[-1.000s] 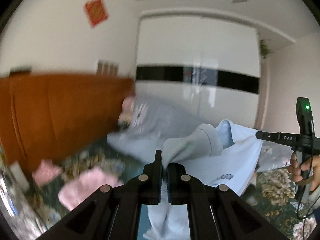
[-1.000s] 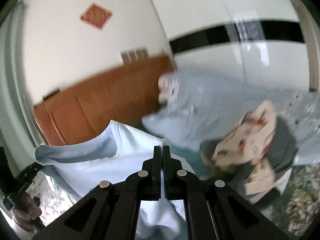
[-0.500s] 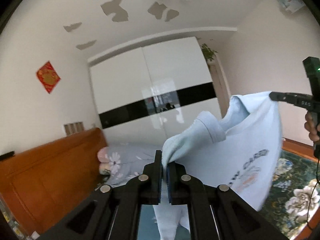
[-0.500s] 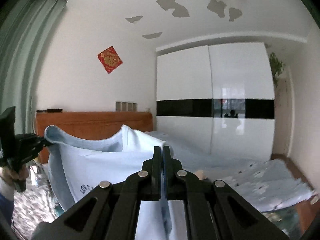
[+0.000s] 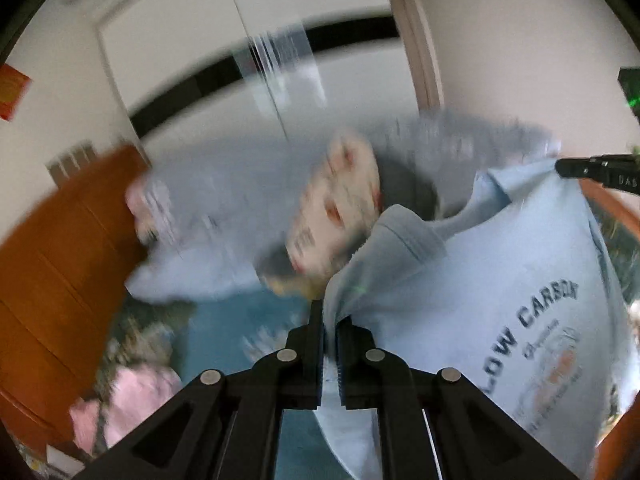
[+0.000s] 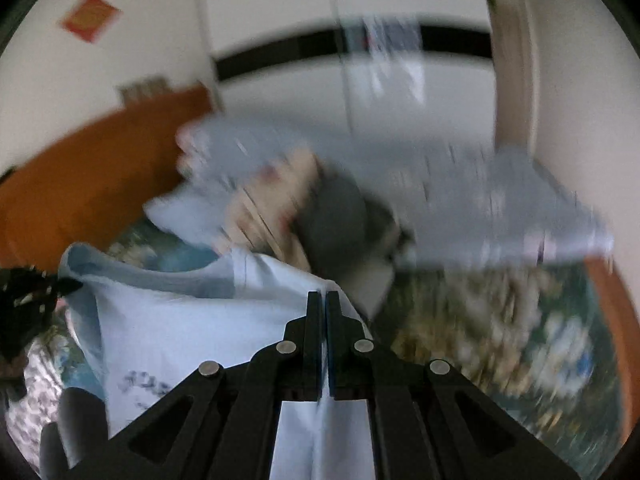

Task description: Fold clothes

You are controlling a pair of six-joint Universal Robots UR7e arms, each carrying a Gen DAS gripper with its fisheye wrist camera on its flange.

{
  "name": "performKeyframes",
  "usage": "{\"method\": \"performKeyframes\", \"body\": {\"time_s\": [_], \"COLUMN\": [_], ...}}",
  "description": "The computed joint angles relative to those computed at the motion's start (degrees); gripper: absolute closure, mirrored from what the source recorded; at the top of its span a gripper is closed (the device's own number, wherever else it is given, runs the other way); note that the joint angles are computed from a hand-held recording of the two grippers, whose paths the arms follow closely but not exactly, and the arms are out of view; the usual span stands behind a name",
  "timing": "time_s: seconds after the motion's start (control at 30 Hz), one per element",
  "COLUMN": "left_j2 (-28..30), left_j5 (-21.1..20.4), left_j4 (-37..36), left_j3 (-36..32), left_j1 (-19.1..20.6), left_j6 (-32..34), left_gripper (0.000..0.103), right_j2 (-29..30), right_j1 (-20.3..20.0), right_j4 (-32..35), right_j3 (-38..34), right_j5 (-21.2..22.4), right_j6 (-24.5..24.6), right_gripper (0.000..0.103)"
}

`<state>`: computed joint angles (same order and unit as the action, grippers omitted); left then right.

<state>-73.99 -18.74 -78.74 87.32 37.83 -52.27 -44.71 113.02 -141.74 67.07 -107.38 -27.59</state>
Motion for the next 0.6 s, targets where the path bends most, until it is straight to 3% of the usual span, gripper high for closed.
{"method": "performKeyframes", "body": {"time_s": [0.13,0.23,0.47,0.6], "left_j2": [2.86,4.3,6.93,9.12], "left_j5": [-5.83,-7.89,-8.48,-12.68], "left_j4": [-14.47,-19.9,-27.48,-24.36], "left_j3": [4.13,5.78,2.5,-0.43], "left_j1": [7.24,10.15,15.84,19.76], "left_j6": [7.36,9.02,14.65,12.02], "left_gripper": [0.096,0.096,0.095,0.095], "right_j2": [5.66,8.11,15.44,20.11], "right_j1": [-3.88,-5.36,-6.1,-6.28], "right_j4": [4.06,6.26,9.84,14.96], "right_j3": [-2.74,-4.53,-14.84,-20.05], "right_j5": [-5.06,-7.64,-8.34,-11.45], "right_j6": [3.46,3.96,4.14,5.19], "right_gripper": [0.102,0.102,0.102,0.102]}}
